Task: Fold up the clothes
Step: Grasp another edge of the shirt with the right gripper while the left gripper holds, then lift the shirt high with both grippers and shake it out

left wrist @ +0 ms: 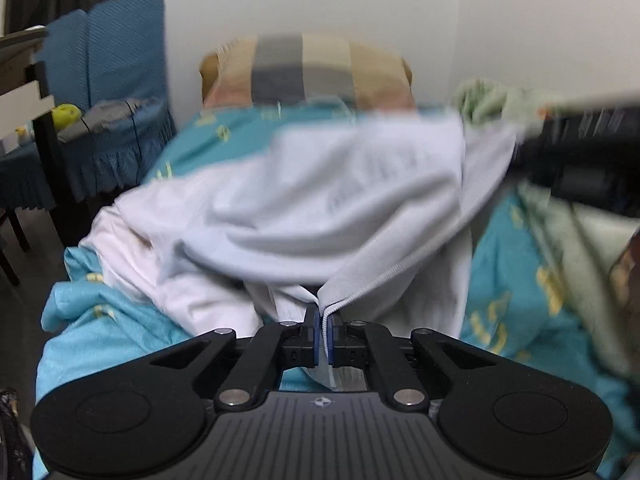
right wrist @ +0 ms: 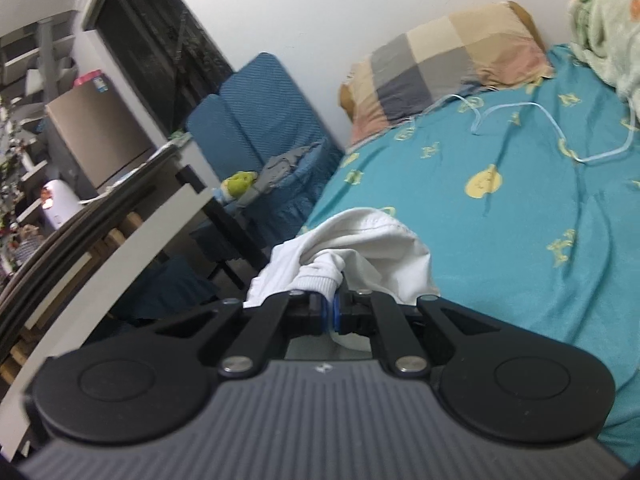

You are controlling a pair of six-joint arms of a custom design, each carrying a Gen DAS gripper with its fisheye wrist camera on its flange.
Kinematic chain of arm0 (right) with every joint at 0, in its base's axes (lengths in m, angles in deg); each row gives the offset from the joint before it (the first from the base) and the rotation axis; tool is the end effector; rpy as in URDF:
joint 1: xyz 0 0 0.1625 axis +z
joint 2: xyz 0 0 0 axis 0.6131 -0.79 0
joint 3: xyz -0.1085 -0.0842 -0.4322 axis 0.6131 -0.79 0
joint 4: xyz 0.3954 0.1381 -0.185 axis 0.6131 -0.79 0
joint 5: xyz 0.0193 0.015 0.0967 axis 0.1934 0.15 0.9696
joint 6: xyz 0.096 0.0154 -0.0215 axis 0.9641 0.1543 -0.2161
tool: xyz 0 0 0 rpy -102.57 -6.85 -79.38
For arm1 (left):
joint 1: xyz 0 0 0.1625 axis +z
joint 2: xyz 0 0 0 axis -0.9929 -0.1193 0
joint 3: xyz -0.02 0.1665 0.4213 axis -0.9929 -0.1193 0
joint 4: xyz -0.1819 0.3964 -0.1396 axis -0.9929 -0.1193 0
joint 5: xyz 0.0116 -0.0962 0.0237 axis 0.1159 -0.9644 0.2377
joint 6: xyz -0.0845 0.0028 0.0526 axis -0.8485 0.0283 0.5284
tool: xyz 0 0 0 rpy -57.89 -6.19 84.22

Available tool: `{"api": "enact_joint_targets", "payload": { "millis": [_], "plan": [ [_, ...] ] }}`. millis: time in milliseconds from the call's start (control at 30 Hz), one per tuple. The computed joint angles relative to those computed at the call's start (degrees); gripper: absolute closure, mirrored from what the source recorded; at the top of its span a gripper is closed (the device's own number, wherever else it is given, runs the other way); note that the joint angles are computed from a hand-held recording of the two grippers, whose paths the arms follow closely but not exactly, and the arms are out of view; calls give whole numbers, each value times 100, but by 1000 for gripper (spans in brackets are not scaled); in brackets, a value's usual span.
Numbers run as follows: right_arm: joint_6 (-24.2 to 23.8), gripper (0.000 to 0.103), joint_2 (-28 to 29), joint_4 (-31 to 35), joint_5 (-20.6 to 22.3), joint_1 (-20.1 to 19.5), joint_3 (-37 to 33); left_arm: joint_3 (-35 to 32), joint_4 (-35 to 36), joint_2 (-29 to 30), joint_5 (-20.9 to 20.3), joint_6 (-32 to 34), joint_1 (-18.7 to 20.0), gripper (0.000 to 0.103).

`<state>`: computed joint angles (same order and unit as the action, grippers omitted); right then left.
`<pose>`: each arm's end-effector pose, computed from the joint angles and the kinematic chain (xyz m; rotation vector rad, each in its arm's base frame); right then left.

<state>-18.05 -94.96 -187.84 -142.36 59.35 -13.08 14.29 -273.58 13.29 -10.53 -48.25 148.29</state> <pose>0.2558 -0.8317 0.0055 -0.7164 2.7689 -1.0605 -0.0988 -0.7023 0.2549 0.3686 2.1734 -1.1100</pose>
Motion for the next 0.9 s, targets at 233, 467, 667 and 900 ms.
{"api": "enact_joint_targets", "payload": {
  "millis": [233, 467, 667, 900],
  "plan": [
    [263, 83, 38, 185, -652, -59, -133, 495, -1525, -639, -866, -79, -235, 100],
    [-505, 55, -33, 582, -1151, 82, 71, 502, -1917, -887, -939, -437, -197, 100],
    [-1107, 95, -69, 600, -1936, 348, 511, 427, -1791, -896, -615, -300, -172, 100],
    [-572, 99, -348, -945, -1028, 278, 942, 364, -568, -915, -175, -847, -46, 98]
  ]
}}
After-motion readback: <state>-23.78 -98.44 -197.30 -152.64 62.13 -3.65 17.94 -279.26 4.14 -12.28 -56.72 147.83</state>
